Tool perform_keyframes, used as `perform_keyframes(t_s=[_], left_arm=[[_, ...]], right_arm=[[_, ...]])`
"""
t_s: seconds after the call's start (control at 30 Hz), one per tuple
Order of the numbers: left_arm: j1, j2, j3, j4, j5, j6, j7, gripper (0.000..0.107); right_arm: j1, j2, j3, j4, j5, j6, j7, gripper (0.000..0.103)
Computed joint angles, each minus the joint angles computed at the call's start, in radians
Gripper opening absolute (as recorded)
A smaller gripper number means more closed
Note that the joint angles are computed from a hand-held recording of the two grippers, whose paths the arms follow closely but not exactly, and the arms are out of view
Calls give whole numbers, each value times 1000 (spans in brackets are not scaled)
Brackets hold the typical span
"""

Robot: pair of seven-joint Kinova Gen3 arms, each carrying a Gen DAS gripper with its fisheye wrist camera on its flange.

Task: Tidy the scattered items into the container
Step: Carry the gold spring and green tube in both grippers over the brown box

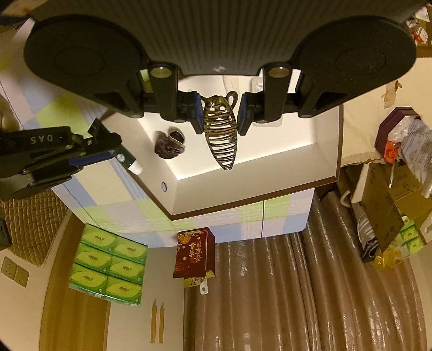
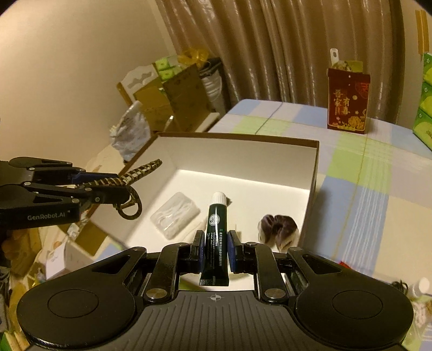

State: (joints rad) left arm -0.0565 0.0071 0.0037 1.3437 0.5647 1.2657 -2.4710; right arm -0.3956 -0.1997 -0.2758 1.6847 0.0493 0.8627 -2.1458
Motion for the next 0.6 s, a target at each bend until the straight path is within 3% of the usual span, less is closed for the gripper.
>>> perform_keyframes(t_s=[0.3,0.6], left_arm=[[21,159,59,-115,-65,-11,42,21],[68,327,106,-259,-172,-5,176,21]], right_arm=[[-31,169,17,-100,104,26,-79,14],[-78,323,96,-212,116,80,-79,14]])
